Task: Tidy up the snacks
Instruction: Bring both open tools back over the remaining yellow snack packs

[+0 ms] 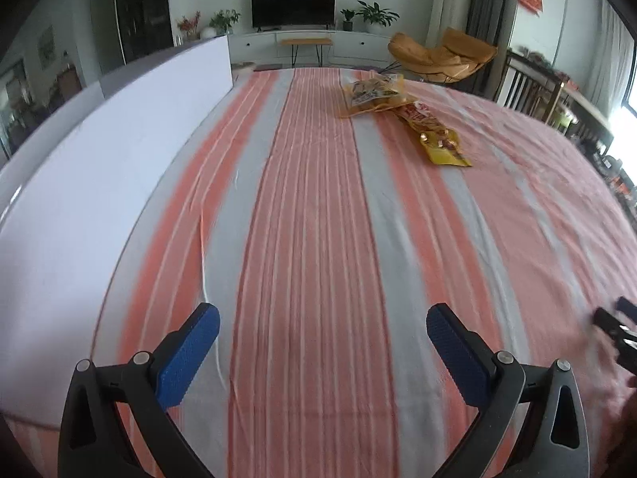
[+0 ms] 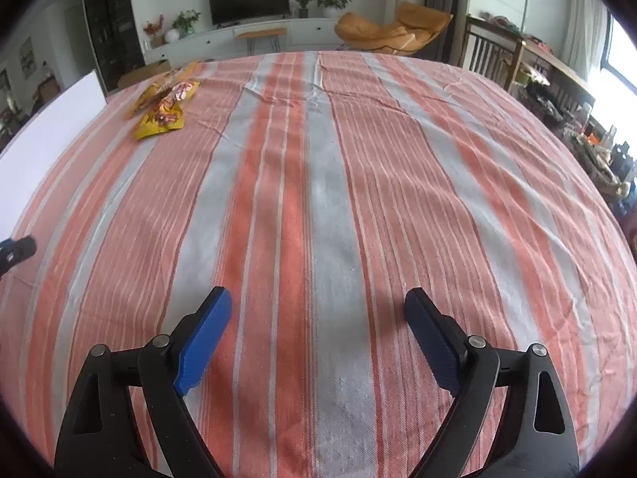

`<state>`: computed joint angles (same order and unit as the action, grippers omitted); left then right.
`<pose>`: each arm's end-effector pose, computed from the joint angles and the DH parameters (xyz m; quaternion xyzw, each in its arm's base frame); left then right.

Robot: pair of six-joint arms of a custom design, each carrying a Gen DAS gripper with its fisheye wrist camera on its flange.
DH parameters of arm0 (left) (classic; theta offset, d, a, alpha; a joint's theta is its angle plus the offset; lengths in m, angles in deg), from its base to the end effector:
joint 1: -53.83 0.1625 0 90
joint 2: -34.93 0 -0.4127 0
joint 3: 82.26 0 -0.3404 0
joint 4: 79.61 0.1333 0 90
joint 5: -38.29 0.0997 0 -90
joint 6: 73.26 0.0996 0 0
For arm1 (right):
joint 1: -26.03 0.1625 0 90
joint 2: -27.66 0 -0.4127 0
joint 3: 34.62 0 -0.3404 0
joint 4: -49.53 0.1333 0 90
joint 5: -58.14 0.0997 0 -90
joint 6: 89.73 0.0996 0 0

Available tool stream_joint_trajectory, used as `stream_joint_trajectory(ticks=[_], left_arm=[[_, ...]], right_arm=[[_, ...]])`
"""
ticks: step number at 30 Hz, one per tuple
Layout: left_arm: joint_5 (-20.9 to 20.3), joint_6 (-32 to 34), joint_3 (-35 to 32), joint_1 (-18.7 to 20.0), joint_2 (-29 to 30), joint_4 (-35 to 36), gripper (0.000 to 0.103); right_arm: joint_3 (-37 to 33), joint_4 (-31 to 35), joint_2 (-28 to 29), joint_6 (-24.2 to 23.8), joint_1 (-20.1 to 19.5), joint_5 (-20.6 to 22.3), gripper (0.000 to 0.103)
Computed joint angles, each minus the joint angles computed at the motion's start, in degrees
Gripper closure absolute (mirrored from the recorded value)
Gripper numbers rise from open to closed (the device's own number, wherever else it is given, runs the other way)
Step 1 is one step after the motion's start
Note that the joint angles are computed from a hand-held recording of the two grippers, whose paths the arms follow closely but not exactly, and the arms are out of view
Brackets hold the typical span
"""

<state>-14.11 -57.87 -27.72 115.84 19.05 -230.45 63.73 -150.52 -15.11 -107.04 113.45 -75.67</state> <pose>-0.1970 -0.7841 0.0273 0.2857 0.8861 -0.2157 0.2944 0.0367 -0.6141 0.2013 -0.0636 -0.8400 0.3609 0.4001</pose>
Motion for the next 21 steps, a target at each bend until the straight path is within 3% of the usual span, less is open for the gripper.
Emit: stream_joint_trajectory(ticks=[3, 7, 21], left_arm=[[1.84, 2.24, -4.66, 0.47, 2.67, 3.11, 0.000], [0.00, 0.67, -5.21, 1.06, 2.52, 3.71, 0.000], [0.26, 0.79, -5.58, 0.99, 2.87, 3.72, 0.000]], right_arm=[[0.28, -0.84, 0.39, -0.24, -0.22, 0.11, 0.012], [0.23, -0.80, 0.41, -0.24, -0.20, 0.08, 0.012], [0.22, -1.14, 0.82, -0.25, -0.02, -0.30, 0.011]])
